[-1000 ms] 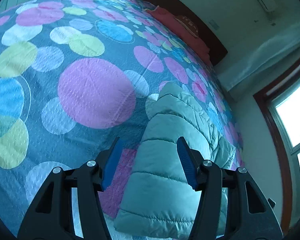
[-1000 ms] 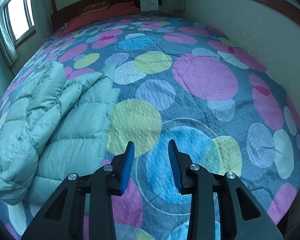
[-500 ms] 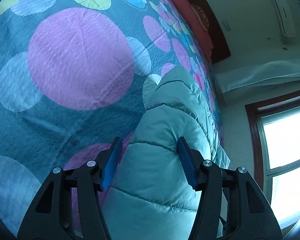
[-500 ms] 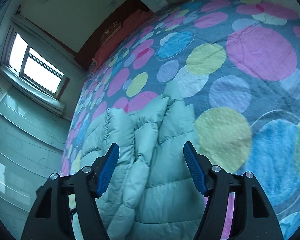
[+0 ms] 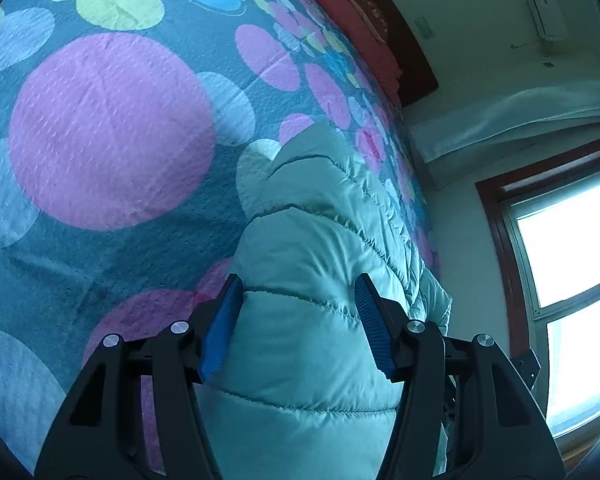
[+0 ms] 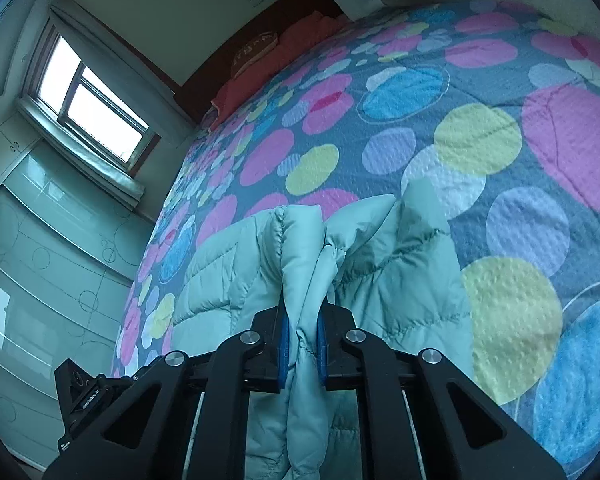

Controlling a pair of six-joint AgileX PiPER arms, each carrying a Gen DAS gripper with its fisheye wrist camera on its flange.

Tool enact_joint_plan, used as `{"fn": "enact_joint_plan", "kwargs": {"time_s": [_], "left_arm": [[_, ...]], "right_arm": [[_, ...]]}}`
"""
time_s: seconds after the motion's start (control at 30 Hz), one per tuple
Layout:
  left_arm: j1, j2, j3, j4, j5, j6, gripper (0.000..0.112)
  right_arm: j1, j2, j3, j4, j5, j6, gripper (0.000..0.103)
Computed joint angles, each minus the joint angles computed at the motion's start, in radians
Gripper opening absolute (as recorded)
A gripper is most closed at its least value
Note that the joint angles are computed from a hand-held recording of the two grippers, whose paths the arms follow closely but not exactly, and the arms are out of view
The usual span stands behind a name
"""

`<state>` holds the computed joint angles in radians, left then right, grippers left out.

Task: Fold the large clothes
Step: 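Close both grippers on the end of the folded jacket bundle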

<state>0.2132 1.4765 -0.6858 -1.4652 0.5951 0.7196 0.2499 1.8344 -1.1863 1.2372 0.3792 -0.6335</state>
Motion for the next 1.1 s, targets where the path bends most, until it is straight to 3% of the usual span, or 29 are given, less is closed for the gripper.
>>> {"fn": "enact_joint_plan", "kwargs": {"time_s": [0.27,0.4,0.5,0.6,0.77,0.83,0.93,1.03,1.1], "left_arm": [[-0.151,0.062,-0.091,0.064,-0.102,-0.069,0.06],[-0.227,0.117,-0.16,0.339,-0.161,-0.342,0.061],[-0.234,0.157,-0.171,0.34,-0.15,-0.354,0.064],[-0.275,0.163,-0.182,0.418,-0.197,-0.403,0.064],[-0.259,0.157,-0.161,0.316,-0.194,-0.284,0.064],[-0.249,0.135,-0.135,0.274,-0.196,-0.245,0.064],[-0.229,0.096,-0.09,0.205,-0.19,-0.192,0.064],[-0.201,0.047,-0.041,0.155,-0.16,-0.152,0.064],[-0.186,-0.004,0.004,0.143,-0.15,-0.149,0.065]], "right_arm": [[-0.134,0.02,0.026,0.036,0.074,-0.098,0.01],[-0.181,0.08,0.036,0.092,0.104,-0.145,0.01],[-0.206,0.136,0.03,0.145,0.133,-0.196,0.01],[-0.219,0.17,0.039,0.215,0.151,-0.267,0.01],[-0.274,0.207,0.063,0.335,0.263,-0.352,0.011],[-0.292,0.194,0.077,0.342,0.293,-0.342,0.019],[-0.294,0.115,0.132,0.315,0.272,-0.308,0.031],[-0.313,0.012,0.224,0.336,0.296,-0.309,0.06],[-0.323,-0.061,0.289,0.339,0.329,-0.293,0.063]]}}
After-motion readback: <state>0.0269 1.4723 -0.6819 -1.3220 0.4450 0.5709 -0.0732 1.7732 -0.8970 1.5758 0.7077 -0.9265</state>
